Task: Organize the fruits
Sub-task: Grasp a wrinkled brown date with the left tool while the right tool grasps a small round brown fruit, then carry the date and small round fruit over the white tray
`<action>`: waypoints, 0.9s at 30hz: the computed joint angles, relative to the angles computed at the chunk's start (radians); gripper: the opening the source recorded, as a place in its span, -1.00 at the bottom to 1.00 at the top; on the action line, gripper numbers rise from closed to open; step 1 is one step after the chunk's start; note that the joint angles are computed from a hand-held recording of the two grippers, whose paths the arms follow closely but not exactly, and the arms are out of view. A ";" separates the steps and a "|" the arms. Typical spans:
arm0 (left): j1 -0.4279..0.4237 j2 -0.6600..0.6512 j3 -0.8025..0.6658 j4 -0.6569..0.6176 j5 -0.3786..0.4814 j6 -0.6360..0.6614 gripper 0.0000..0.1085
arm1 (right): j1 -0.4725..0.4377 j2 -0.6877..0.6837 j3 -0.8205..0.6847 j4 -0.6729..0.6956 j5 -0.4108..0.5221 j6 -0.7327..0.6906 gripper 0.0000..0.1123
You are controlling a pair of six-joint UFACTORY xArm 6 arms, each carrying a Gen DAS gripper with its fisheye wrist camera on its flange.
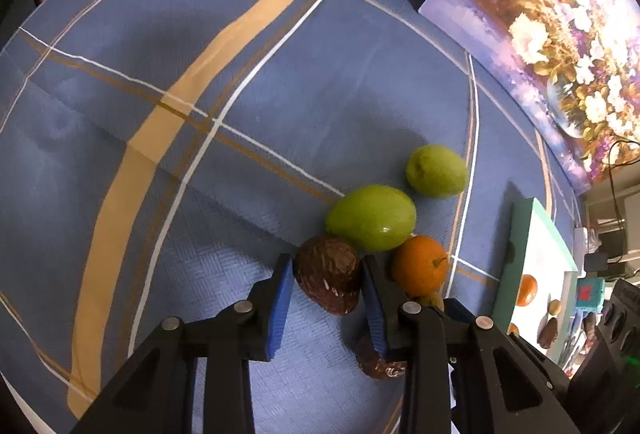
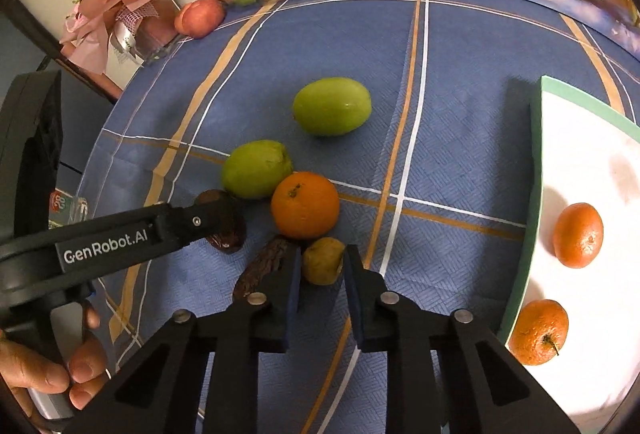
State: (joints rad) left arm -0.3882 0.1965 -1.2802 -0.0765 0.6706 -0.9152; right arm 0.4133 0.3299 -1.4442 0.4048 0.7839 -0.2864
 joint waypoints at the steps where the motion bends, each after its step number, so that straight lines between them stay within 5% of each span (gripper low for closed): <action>1: -0.002 -0.005 0.005 0.010 -0.007 -0.010 -0.33 | 0.004 0.005 -0.007 -0.001 -0.005 0.005 -0.60; 11: -0.014 -0.100 0.029 0.199 -0.065 -0.121 -0.33 | -0.010 -0.105 0.075 0.002 -0.109 -0.002 -0.60; 27: -0.079 -0.073 -0.071 0.357 -0.017 -0.180 -0.34 | -0.080 -0.192 0.147 -0.251 -0.206 0.187 -0.60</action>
